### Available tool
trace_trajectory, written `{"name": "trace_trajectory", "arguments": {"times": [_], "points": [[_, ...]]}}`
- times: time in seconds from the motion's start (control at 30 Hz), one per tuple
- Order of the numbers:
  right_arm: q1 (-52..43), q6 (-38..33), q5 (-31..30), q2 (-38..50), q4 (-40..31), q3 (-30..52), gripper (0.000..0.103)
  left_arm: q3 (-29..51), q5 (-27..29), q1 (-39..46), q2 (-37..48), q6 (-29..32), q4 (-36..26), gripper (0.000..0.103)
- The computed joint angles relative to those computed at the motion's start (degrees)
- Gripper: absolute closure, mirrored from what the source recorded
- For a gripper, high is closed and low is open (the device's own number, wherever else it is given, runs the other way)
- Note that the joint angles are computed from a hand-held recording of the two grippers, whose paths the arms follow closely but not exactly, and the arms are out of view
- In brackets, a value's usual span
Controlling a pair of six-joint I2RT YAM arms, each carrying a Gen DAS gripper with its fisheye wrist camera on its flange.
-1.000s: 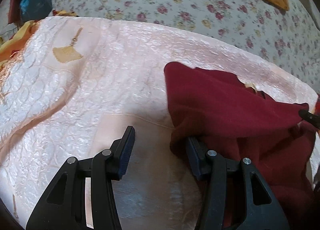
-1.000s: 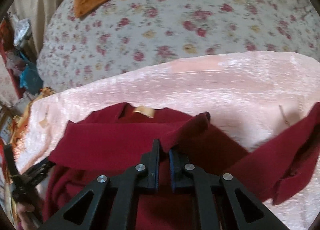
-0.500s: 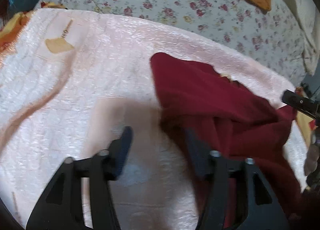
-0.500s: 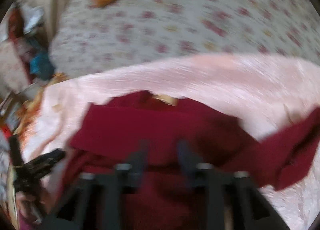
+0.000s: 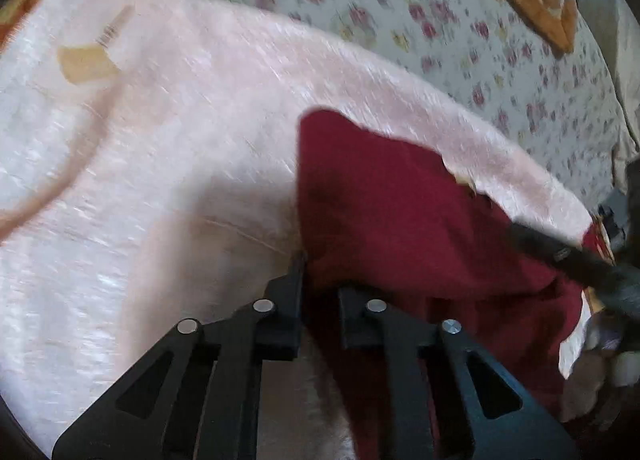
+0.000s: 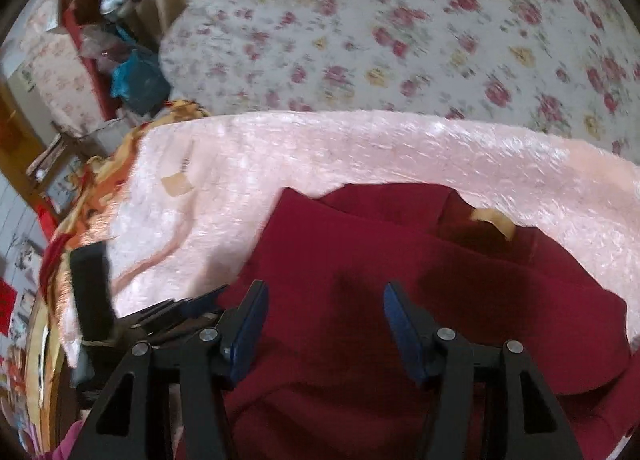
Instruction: Fold small clothes
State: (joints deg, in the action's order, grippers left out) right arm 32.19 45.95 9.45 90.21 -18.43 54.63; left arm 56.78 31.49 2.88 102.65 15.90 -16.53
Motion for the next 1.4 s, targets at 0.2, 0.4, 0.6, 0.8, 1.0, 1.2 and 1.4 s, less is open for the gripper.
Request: {"name": "trace_trajectory", "arguments": {"times": [0.2,0.4,0.6,0.8,1.0,1.2,1.4], "points": [[-1.85,2.16,-2.19,0.64,3.04,-3.93,0.045,3.74,-1.33,5.16,2.4,-2.72,0.91,0.097],[-2.0,1.48,-4.83,4.58,4.29,-3.0,0.046,4.95,-2.95,5.25,3.92,0.85,-2.39,0.094],[-3.07,-0.29,3.85,-6.41,-5.41,-6.99,0.045,2.18,0.5,9.54,-1.28,7.37,-9.77,0.058],[-11.54,-2.18,5.03,-18.7,-13.51,-15.35,0.045,-2.06,2.71,10.25,-7.97,13.41,-16.2,0.055],[-12.72,-6.08,1.69,-14.12,-11.0,-17.41,0.045,-8.72,1.28,11.49,-13.36,22.09,-21.58,0.055],[-13.84,-5.93,2.21,-13.67,-6.76,-21.43,0.078,-15.6,-0.72,14.67,-19.31,29.91,-23.13,0.047],[-11.29,-9.49,14.88,-15.75,-9.64,-18.95,0.097,-16.47,-0.95,16.74,-20.38,31.66,-25.87,0.047]]}}
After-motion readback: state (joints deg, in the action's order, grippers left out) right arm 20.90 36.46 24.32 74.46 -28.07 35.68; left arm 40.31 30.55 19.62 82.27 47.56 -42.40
